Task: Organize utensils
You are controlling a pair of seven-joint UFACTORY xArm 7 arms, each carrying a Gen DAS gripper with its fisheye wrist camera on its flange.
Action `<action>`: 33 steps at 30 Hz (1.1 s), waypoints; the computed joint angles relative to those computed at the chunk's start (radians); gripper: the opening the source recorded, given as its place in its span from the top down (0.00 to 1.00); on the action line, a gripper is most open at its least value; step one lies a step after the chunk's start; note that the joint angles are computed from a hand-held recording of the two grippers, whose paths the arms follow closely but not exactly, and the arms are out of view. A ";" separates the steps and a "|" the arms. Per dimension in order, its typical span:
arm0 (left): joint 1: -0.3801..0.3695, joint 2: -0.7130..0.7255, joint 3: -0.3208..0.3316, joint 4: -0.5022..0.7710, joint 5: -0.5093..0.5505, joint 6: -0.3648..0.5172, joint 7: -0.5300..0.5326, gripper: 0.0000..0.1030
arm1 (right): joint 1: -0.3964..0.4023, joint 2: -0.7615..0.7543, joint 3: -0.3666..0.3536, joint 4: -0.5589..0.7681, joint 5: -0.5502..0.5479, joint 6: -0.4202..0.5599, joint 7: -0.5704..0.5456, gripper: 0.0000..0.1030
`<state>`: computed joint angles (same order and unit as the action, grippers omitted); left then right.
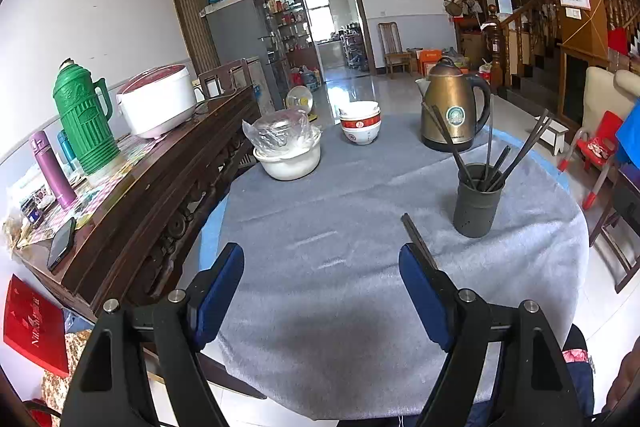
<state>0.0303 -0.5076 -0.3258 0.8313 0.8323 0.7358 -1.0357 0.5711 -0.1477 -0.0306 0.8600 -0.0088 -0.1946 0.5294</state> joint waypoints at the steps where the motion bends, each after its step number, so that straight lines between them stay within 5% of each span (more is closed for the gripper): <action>1: -0.001 -0.004 0.001 -0.004 0.000 0.000 0.001 0.22 | 0.006 -0.002 -0.004 -0.002 -0.002 0.001 0.000 0.34; 33: -0.025 -0.020 -0.035 -0.015 0.073 0.068 -0.046 0.21 | 0.034 -0.055 -0.019 -0.053 -0.032 -0.018 0.024 0.34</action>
<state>0.0049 -0.5281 -0.3610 0.8161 0.9050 0.8037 -1.0813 0.6052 -0.2030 -0.0500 0.8072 -0.0403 -0.2128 0.5534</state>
